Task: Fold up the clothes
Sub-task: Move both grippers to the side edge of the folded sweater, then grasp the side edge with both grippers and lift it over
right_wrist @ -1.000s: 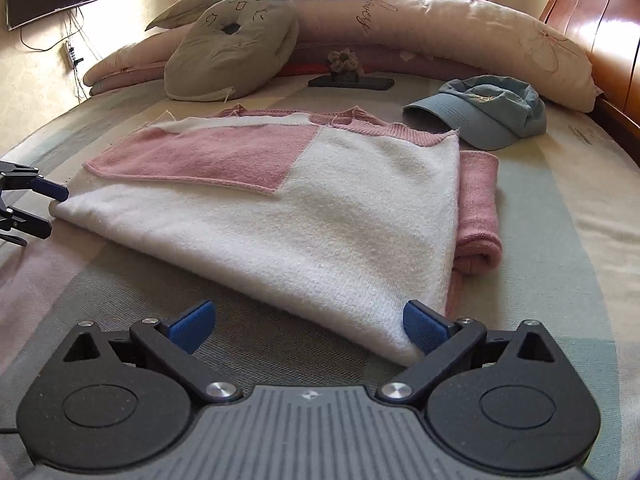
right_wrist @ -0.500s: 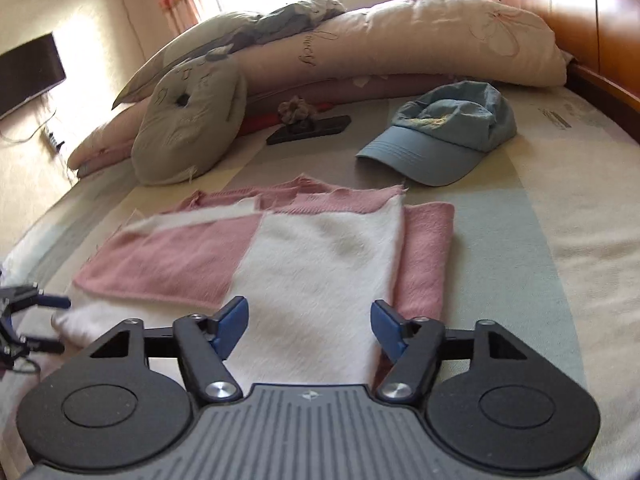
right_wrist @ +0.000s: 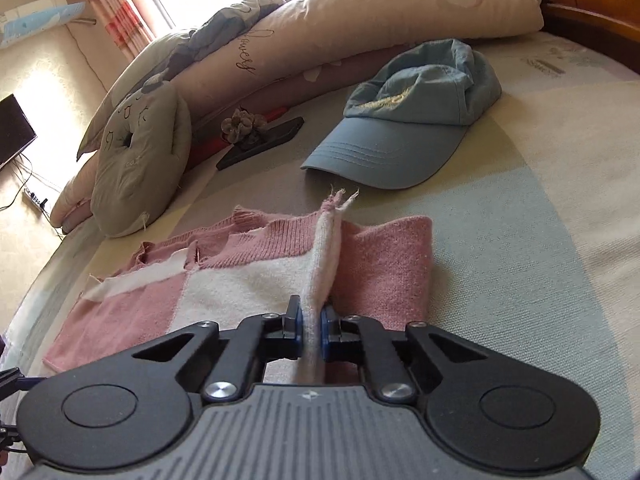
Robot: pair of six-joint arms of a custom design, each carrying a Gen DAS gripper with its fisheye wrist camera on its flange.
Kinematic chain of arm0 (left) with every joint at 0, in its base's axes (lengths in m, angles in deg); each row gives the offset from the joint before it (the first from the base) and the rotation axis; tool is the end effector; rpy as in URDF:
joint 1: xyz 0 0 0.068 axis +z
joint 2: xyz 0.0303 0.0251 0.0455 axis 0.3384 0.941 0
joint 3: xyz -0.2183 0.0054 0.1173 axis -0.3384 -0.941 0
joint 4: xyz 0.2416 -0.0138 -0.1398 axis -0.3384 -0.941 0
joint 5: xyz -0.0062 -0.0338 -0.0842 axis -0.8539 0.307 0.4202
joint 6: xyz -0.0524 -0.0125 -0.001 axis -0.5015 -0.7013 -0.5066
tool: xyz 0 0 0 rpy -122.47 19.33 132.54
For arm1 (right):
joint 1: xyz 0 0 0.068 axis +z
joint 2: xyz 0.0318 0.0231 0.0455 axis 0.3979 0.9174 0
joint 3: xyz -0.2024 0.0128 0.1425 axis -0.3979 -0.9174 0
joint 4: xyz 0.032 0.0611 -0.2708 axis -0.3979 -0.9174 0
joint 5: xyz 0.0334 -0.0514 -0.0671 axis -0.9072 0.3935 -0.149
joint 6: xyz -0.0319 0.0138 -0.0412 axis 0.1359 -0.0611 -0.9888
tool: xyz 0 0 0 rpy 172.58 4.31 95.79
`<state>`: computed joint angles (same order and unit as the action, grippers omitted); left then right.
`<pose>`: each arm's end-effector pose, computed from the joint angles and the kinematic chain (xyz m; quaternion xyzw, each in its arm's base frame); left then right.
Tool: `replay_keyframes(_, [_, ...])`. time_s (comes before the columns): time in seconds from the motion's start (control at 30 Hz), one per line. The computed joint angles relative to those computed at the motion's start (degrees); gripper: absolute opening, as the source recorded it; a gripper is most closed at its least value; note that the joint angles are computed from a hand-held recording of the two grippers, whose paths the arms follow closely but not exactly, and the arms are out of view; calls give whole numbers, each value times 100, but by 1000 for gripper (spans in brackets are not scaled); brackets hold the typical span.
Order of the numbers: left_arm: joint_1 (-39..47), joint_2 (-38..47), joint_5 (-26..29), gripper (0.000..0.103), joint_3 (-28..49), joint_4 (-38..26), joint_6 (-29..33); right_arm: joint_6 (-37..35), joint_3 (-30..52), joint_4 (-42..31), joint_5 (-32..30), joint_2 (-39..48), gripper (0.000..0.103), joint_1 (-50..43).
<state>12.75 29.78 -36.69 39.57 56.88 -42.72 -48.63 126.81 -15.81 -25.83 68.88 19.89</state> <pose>0.2194 -0.0390 0.1397 0.1880 0.9034 -0.1510 0.3545 0.3985 -0.0093 0.1362 0.0237 0.8859 0.2308 0.4017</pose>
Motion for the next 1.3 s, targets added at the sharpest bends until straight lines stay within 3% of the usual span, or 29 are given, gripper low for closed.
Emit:
replay_keyframes(0.1, [59, -6, 80, 102, 17, -19, 5, -53, -357, 78, 76, -442, 10, -96])
replay_keyframes(0.33, [153, 145, 314, 102, 114, -56, 32, -366, -235, -293, 465, -443, 10, -49])
replay_keyframes(0.47, [-49, 593, -225, 102, 332, -106, 40, -440, -88, -564, 607, -337, 11, 11])
replay_keyframes(0.53, [10, 604, -241, 102, 306, -101, 71, -427, -110, -688, 664, -440, 14, 2])
replay_keyframes(0.6, [102, 448, -144, 102, 276, -187, 130, -382, -450, -623, 787, -862, 24, -27])
replay_keyframes(0.73, [127, 309, -56, 102, 362, -161, 137, -728, -1494, -361, 1000, -2252, 29, 169])
replay_keyframes(0.83, [-178, 541, -291, 102, 491, 215, -116, -1092, -1829, -467, 871, -2720, 35, 601])
replay_keyframes(0.93, [-518, 726, -706, 102, 498, 384, -124, -1504, -1830, -818, 1498, -2450, 35, 1235])
replay_keyframes(1.03, [-684, 690, -1324, 102, 314, 206, 137, -1443, -2384, -443, 1580, -2529, 35, 1258])
replay_keyframes(1.2, [-434, -356, -1291, 102, -233, -359, 564, -1505, -2766, -1021, 1558, -3415, 35, 1112])
replay_keyframes(1.3, [-838, -986, -1676, 102, -332, -586, 879, -2067, -2845, -1221, 2240, -3800, 51, 1680])
